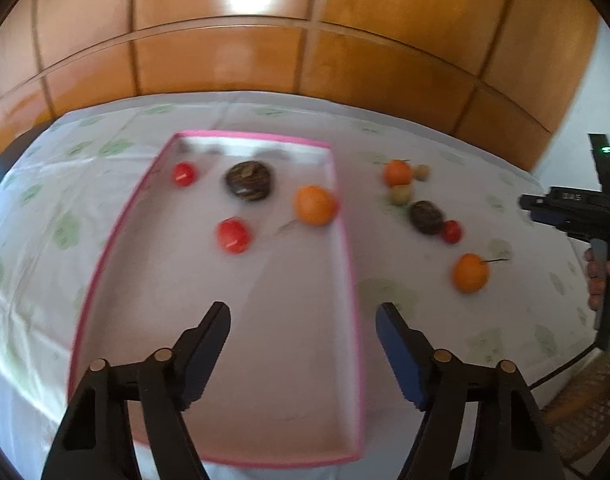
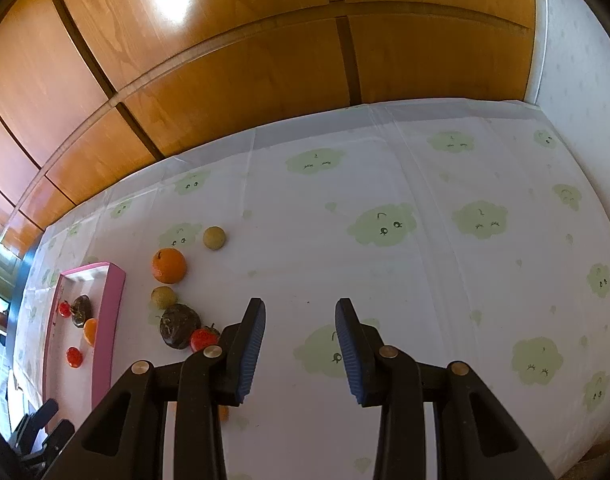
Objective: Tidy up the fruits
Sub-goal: 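Withdraw the open right gripper from the tray toward the fruit cluster, then grasp the small yellow-green round fruit with the left gripper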
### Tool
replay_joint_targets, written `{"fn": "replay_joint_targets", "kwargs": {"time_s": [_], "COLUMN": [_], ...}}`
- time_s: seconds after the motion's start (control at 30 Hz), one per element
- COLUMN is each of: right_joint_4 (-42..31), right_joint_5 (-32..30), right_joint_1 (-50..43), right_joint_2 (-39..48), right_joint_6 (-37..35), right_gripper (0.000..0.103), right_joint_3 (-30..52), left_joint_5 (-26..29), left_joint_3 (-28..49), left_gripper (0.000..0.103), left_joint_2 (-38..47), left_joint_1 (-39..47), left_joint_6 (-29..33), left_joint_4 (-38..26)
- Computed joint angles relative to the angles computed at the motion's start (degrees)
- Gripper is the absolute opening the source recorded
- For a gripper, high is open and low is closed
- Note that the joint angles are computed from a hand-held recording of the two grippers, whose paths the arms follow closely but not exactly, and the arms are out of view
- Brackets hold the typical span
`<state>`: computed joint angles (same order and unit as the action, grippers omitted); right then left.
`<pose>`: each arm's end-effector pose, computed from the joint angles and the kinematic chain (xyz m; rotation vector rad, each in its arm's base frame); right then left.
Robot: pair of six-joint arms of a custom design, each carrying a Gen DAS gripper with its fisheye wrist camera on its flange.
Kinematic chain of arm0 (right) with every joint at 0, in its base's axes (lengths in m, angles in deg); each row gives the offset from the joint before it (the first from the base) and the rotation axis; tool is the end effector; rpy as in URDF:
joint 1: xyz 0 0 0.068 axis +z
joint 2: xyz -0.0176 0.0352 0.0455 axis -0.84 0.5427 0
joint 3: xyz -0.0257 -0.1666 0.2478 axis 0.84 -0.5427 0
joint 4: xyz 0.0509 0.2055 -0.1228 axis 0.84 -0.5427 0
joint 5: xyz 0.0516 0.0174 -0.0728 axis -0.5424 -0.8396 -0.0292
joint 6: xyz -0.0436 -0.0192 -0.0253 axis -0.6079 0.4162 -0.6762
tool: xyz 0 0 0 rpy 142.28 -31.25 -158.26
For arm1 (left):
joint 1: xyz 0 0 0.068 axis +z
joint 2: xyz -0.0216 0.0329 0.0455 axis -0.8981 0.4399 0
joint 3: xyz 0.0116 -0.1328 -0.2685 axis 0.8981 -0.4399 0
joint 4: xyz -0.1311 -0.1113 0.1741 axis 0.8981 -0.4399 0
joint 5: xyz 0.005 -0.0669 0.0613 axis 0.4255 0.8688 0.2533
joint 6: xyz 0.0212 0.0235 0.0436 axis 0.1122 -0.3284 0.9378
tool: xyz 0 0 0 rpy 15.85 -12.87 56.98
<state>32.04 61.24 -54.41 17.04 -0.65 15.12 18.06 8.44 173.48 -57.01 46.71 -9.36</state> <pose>0.1989 0.0008 0.1738 1.0260 2.3254 0.0209 0.3361 0.0214 0.1681 0.8499 2.4151 -0.4981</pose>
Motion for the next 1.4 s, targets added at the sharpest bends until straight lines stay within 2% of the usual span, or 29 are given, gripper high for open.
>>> {"fn": "replay_joint_targets", "kwargs": {"time_s": [0.17, 0.33, 0.43, 0.53, 0.7, 0.97, 1.07, 1.17, 1.4], "right_joint_4": [0.15, 0.33, 0.65, 1.05, 1.46, 2.49, 2.61, 2.57, 1.93], "right_joint_5": [-0.32, -0.68, -1.31, -2.16, -3.03, -5.19, -5.08, -4.99, -3.69], "right_joint_1": [0.36, -0.02, -0.53, -0.83, -1.07, -1.96, -1.56, -1.45, -0.93], "right_joint_2": [-0.43, -0.93, -0.91, -1.13, -0.88, -0.21, 0.10, 0.32, 1.17], "right_joint_6": [-0.24, -0.86, -1.09, -1.43, -2.45, -3.44, -3.72, -4.10, -4.13], "right_gripper": [0.037, 0.037, 0.037, 0.037, 0.037, 0.037, 0.037, 0.037, 0.037], "right_joint_3": [-0.10, -0.11, -0.16, -0.22, 0.15, 0.13, 0.37, 0.52, 0.86], "left_joint_5": [0.75, -1.12, -3.07, -4.50, -5.14, -9.92, -11.01, -12.00, -12.81], "left_joint_3": [6.13, 7.69, 11.21, 16.97, 23.52, 35.69, 37.17, 34.42, 23.83], "left_gripper": [0.054, 0.054, 0.053, 0.042, 0.040, 0.042, 0.038, 0.029, 0.028], "left_joint_2": [2.27, 2.81, 5.31, 9.31, 14.18, 25.03, 27.10, 26.37, 20.57], "left_joint_1": [-6.26, -12.32, -15.46, -17.81, -22.03, -28.26, -29.27, -29.98, -28.69], "left_joint_6": [-3.36, -7.50, -10.22, -12.46, -15.17, -20.73, -21.00, -19.53, -16.18], "left_joint_4": [-8.42, -7.32, -7.80, -11.17, -12.74, -14.68, -13.99, -9.04, -0.63]}}
